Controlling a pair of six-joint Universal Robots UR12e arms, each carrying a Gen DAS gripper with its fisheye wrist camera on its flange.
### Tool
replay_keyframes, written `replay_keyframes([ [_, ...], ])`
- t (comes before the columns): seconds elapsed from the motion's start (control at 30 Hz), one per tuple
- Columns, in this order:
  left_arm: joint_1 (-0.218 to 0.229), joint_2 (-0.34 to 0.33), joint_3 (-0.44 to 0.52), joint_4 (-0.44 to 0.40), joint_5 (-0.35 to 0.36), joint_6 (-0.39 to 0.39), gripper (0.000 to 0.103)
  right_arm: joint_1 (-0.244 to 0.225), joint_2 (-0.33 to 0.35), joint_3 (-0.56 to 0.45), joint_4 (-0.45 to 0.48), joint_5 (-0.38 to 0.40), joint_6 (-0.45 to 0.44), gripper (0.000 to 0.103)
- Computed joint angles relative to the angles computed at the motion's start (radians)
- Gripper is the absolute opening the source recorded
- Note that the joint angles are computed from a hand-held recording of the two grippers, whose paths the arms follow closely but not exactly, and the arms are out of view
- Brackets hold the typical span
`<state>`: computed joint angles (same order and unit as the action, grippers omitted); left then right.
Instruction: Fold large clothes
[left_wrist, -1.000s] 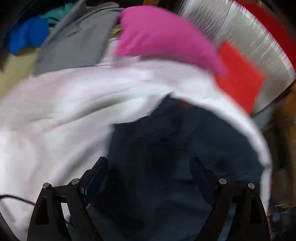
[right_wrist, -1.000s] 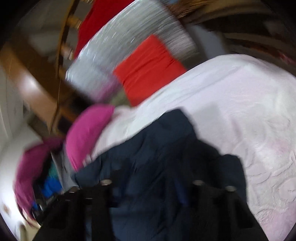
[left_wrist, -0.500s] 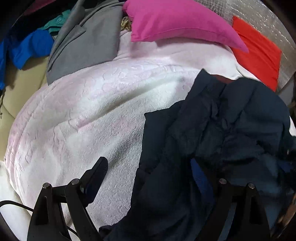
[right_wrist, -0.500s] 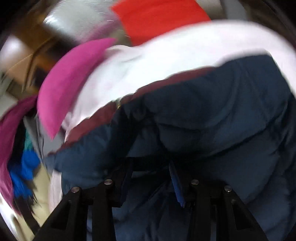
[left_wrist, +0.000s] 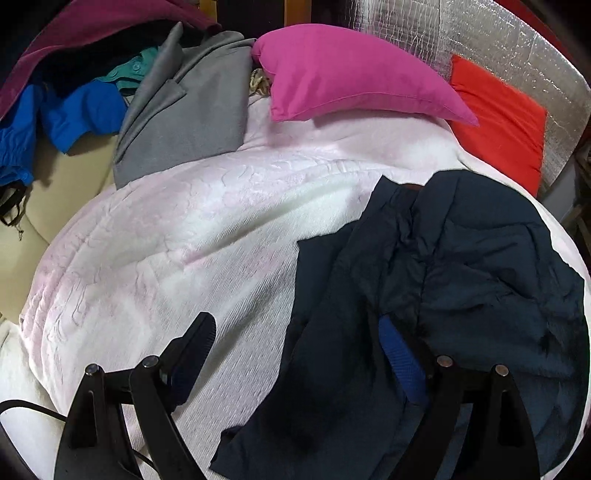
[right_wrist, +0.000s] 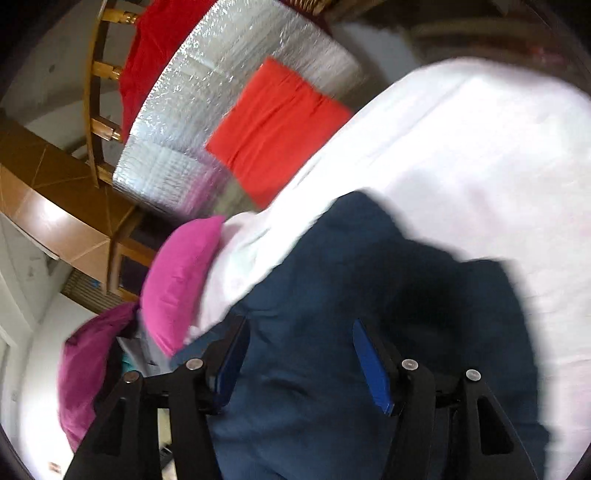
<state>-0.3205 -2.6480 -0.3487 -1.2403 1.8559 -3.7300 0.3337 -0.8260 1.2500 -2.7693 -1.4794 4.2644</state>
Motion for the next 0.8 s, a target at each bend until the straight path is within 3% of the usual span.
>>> replay_keyframes([
  [0.13, 0.004, 0.083, -0.167, 0.082, -0.033, -0.031, 0.09, 0.008, -0.09, 0.098, 0.06, -0.058, -0.067, 0.062],
  [0.27, 0.002, 0.155, -0.315, 0.184, -0.069, -0.048, 0.09, 0.01, -0.13, 0.176, -0.023, -0.022, -0.066, 0.062],
  [0.4, -0.01, 0.152, -0.322, 0.15, -0.042, -0.001, 0.091, 0.022, -0.142, 0.218, -0.059, -0.008, -0.085, 0.054],
  [0.53, -0.019, 0.123, -0.286, 0.118, 0.011, 0.075, 0.098, 0.026, -0.13, 0.192, 0.075, 0.015, -0.102, 0.051],
  [0.67, -0.018, 0.132, -0.302, 0.141, 0.019, 0.091, 0.098, 0.034, -0.123, 0.153, 0.149, -0.018, -0.117, 0.05],
  [0.8, -0.03, 0.137, -0.307, 0.181, 0.081, 0.155, 0.098, 0.046, -0.134, 0.137, 0.148, -0.074, -0.167, 0.05],
])
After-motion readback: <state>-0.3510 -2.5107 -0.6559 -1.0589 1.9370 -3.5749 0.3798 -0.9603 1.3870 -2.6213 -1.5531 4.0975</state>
